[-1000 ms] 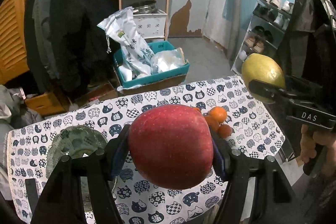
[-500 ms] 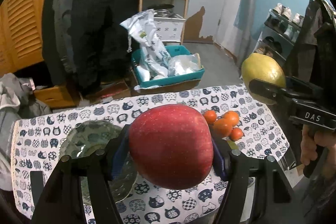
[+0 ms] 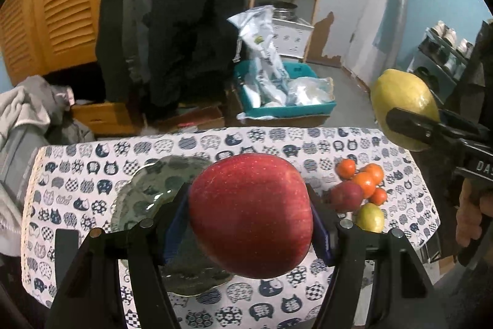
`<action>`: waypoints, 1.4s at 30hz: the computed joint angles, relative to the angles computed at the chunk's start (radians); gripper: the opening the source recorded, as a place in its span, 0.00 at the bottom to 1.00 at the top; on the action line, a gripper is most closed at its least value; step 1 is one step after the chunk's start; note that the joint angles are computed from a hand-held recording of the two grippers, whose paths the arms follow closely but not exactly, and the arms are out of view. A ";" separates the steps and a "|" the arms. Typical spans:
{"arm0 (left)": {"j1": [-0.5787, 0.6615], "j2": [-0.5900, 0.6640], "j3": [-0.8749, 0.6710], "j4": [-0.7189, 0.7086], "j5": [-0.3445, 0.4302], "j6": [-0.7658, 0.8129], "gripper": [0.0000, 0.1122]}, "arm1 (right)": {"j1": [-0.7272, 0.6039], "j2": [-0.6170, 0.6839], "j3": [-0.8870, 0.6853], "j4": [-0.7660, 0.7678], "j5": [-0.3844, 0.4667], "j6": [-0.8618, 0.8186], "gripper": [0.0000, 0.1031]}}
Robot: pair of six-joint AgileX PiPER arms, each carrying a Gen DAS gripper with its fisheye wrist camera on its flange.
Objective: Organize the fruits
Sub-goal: 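Lift the red apple with the left tool while the right tool lifts the pear toward the bowl, then lower the red apple into the glass bowl and open the left tool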
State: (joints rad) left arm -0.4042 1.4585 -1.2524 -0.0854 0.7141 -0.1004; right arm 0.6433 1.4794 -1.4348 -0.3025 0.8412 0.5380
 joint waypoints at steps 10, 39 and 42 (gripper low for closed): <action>0.126 0.030 0.066 -0.045 -0.031 0.061 0.62 | 0.036 0.134 -0.110 0.072 -0.011 -0.030 0.69; 0.256 0.387 0.117 -0.094 -0.063 0.105 0.62 | 0.086 0.452 -0.336 0.214 0.012 -0.158 0.69; 0.258 0.378 0.125 -0.095 -0.078 0.102 0.62 | 0.086 0.462 -0.346 0.221 0.017 -0.161 0.69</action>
State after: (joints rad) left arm -0.1458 1.8369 -1.1276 -0.1802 0.6356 0.0020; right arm 0.7294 1.9417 -1.7803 -0.0816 0.8583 0.3766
